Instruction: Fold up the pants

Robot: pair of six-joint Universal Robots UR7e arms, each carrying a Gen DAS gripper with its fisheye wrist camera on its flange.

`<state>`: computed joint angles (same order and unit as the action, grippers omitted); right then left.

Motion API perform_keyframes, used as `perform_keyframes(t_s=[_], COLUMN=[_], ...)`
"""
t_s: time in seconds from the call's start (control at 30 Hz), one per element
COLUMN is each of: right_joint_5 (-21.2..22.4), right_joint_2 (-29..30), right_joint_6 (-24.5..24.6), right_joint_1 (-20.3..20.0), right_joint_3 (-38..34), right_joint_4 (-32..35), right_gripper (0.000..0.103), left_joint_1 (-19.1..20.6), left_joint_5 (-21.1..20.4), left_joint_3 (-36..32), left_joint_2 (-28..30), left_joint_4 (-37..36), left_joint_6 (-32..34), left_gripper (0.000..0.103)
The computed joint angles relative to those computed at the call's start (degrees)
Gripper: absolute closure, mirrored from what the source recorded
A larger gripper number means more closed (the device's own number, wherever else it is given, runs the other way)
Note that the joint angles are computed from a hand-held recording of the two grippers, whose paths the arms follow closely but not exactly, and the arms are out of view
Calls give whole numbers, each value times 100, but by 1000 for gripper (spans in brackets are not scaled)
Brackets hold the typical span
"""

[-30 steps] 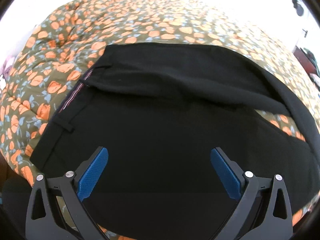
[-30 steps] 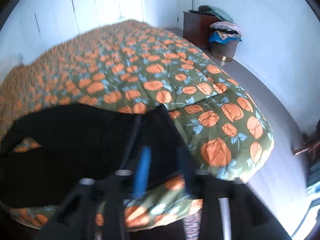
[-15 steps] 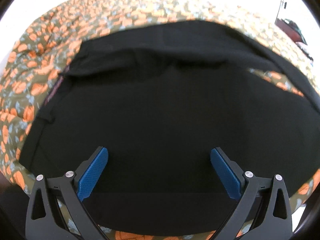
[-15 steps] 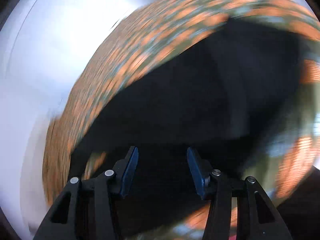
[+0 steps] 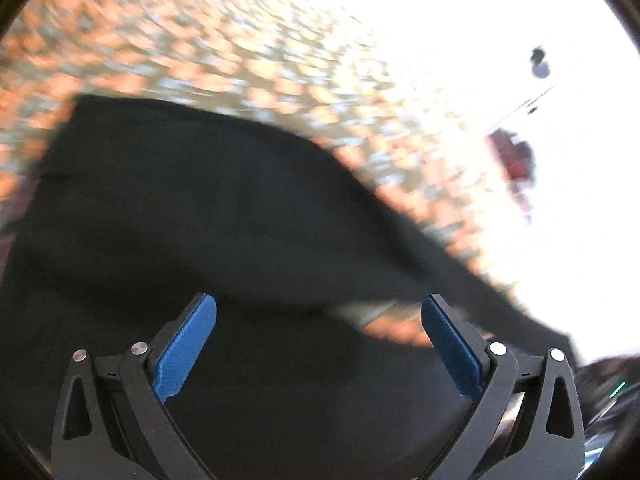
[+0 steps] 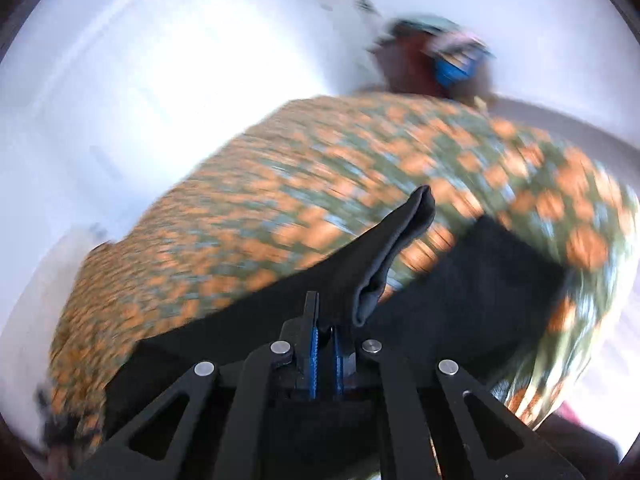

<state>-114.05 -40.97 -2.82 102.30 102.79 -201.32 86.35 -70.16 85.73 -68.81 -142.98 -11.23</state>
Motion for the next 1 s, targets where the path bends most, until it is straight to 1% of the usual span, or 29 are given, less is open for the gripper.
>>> perform_keyframes(t_s=[0.03,0.1,0.17,0.23,0.3,0.37,0.4,0.43,0.47,0.5,0.53,0.6,0.63,0.67,0.7,0.73,0.77,0.8,0.83,0.87,0.9,0.93,0.97,1.0], right_joint_5=[133,422,689,980,1266,1585,1735,1932,2007,2057,2042,1885,1701,1612,1633,1711,1807,1969,2157,2266,2217,2125,1811,1558], right_joint_2=[-64,-298,-589,-819,-1044,-1308,-1400,-1517,-1575,-1634,-1653,-1596,-1494,-1413,-1347,-1276,-1205,-1147,-1119,-1074,-1052,-1026,-970,-921], right_joint_6=[-141,-441,-682,-902,-1051,-1113,-1107,-1089,-1084,-1101,-1113,-1100,-1175,-1195,-1175,-1168,-1202,-1254,-1283,-1318,-1351,-1396,-1418,-1376], right_joint_1=[63,193,297,358,390,370,335,273,241,182,122,-14,-70,-125,-183,-224,-243,-253,-276,-300,-306,-341,-403,-458], right_joint_3=[30,199,489,708,924,1144,1222,1321,1366,1409,1409,1310,1178,1044,905,748,603,436,293,73,-60,-199,-353,-411], right_joint_4=[-3,37,-5,-26,17,176,235,285,311,365,427,570,608,664,740,771,734,728,828,1081,1306,1618,2042,2264], right_gripper=[97,97,97,97,97,97,97,97,97,97,97,97,97,97,97,97,97,97,97,97,97,97,97,97], left_joint_1=[83,217,302,340,349,364,359,361,404,400,387,281,170,87,-48,-195,-405,-565,-736,-896,-1015,-1046,-980,-885], left_joint_5=[-280,-655,-771,-751,-708,-743,-761,-834,-914,-869,-809,-743,-762,-778,-762,-716,-600,-437,-203,106,387,552,550,541], left_joint_3=[-320,-881,-1225,-1471,-1607,-1678,-1657,-1658,-1824,-1903,-1882,-1598,-1279,-1043,-664,-295,230,625,1044,1533,1985,2495,2778,2947], left_joint_2=[207,635,951,1197,1335,1416,1417,1412,1455,1459,1419,1155,865,654,298,-45,-526,-876,-1214,-1590,-1880,-2126,-2210,-2187], left_joint_4=[108,200,193,260,287,188,99,98,338,577,601,379,66,-190,-557,-914,-1382,-1678,-1952,-2163,-2304,-2359,-2193,-1931], left_joint_6=[-147,-519,-898,-1211,-1338,-1299,-1238,-1141,-1066,-1054,-978,-707,-555,-447,-267,-92,173,354,514,604,572,365,99,-124], left_gripper=[1,1,1,1,1,3,20,38,89,97,98,98,98,98,98,98,98,97,97,96,96,95,95,95])
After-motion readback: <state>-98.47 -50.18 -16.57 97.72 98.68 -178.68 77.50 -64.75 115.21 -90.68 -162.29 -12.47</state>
